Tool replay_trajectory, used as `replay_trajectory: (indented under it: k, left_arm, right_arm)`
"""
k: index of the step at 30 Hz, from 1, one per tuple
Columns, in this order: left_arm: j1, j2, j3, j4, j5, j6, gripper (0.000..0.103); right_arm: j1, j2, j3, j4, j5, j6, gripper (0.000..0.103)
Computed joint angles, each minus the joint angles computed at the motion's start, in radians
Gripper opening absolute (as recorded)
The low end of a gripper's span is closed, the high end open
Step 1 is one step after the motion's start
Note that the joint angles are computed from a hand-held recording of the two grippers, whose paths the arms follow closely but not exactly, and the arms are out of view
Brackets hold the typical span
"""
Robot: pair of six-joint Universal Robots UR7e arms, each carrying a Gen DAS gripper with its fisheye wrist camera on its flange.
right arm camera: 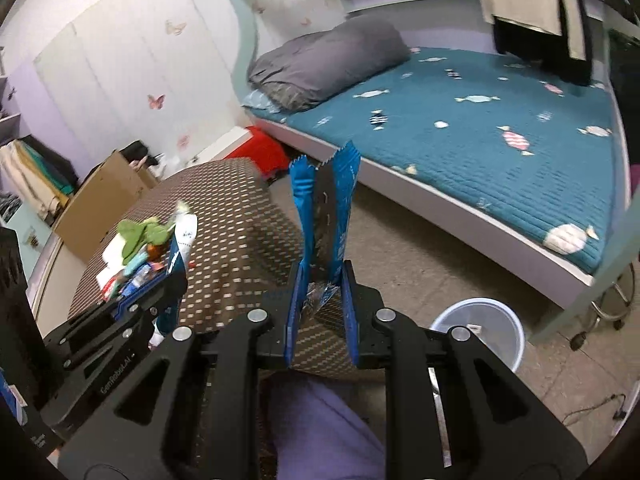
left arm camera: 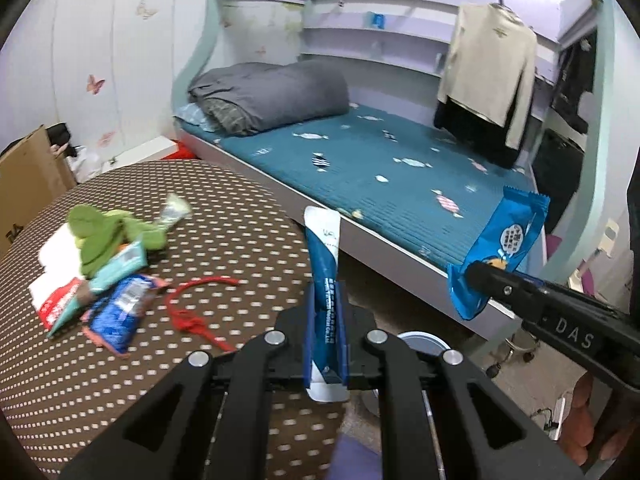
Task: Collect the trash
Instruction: 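Carry the toothpaste tube and blue packet from the table to the bin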
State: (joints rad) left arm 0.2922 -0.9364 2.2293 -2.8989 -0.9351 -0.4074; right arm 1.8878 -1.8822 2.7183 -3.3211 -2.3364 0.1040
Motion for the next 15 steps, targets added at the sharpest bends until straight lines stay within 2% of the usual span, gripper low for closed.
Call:
replay_trajectory:
  k: [10, 15]
  left_arm:
    - [-0.036, 0.117, -0.065, -0.015, -0.100, 0.049, 0.010]
    - [-0.046, 0.177, -0.098, -0.004, -0.152, 0.061, 0.010]
  right_arm:
    - [-0.090, -0.200, 0.059, 0.077, -0.030, 0.018, 0.019]
    - [-0.195, -0.342, 0.097, 0.152, 0.008, 0.007, 0.019]
